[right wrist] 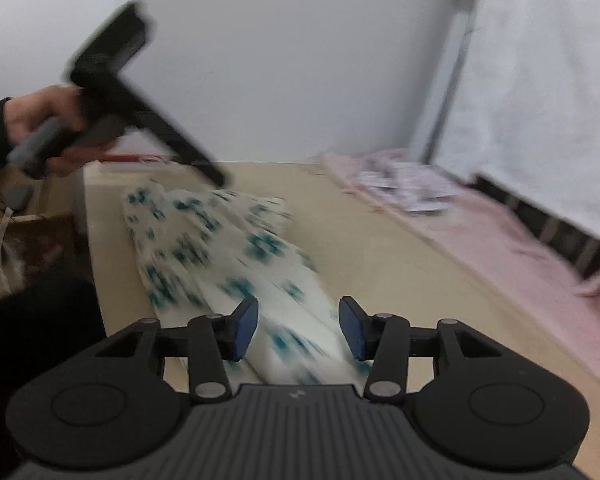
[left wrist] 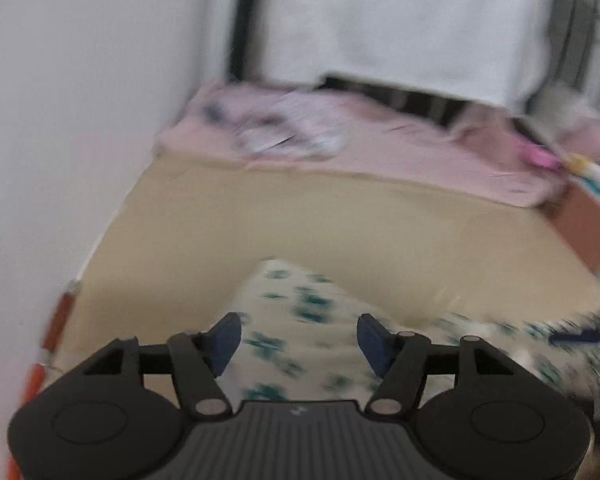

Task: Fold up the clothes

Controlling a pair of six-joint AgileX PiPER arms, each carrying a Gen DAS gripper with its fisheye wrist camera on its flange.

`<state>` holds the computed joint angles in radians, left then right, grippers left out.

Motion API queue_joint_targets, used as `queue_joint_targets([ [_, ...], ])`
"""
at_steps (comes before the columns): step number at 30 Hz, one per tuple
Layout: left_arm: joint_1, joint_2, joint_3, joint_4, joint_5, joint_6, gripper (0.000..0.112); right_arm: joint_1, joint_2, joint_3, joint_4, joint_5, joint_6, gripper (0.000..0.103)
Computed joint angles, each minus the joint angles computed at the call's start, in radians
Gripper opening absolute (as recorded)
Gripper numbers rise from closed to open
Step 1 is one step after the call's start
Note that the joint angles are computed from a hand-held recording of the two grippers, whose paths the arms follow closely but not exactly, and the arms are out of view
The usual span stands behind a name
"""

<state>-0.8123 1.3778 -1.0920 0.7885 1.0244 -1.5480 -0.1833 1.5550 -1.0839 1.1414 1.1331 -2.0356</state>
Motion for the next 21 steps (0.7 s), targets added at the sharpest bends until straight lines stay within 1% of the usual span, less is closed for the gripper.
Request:
queue_joint_targets([
  [1,0.068,0.01,-0.018,-0.057,-0.025,0.052,0.063,0.063,0.0,0.003,-0.002,-0.033,0.044,0.047],
  [4,0.223,0.083,-0.085,-0.223,-0.092,0.204,0.063,0.241,0.001,0.027,-0.005,-0.179,0.159,0.047],
  [6,0.271,0.142,-0.127,-0.286,-0.108,0.316,0.063,0.321,-0.005,0.066,0.021,-0.291,0.187,0.047],
  [7,0.283,0.165,-0.144,-0.297,-0.108,0.337,0.061,0.344,-0.005,0.08,0.029,-0.332,0.198,0.047],
  [8,0.277,0.173,-0.151,-0.278,-0.101,0.332,0.053,0.357,-0.005,0.091,0.034,-0.358,0.209,0.046],
  [9,0.271,0.179,-0.157,-0.263,-0.095,0.331,0.025,0.362,-0.005,0.101,0.04,-0.375,0.215,0.046],
  [10,0.274,0.174,-0.152,-0.273,-0.105,0.339,0.008,0.364,-0.011,0.117,0.053,-0.386,0.209,0.043],
  [11,0.279,0.156,-0.132,-0.278,-0.128,0.328,0.003,0.365,-0.015,0.129,0.065,-0.39,0.201,0.035],
  [12,0.271,0.122,-0.087,-0.246,-0.156,0.279,0.002,0.366,-0.021,0.139,0.073,-0.392,0.199,0.025],
  [13,0.261,0.091,-0.047,-0.209,-0.177,0.225,0.001,0.368,-0.026,0.145,0.077,-0.394,0.201,0.022],
  [14,0.245,0.065,-0.016,-0.167,-0.184,0.161,0.0,0.371,-0.03,0.151,0.09,-0.402,0.19,0.016],
  [15,0.241,0.035,0.016,-0.143,-0.207,0.11,0.0,0.373,-0.034,0.157,0.106,-0.409,0.176,0.009],
  [18,0.247,-0.062,0.111,-0.099,-0.297,-0.043,0.0,0.37,-0.053,0.176,0.184,-0.429,0.139,0.003],
  [21,0.212,-0.173,0.213,0.011,-0.356,-0.251,0.0,0.359,-0.087,0.201,0.299,-0.451,0.072,0.002],
])
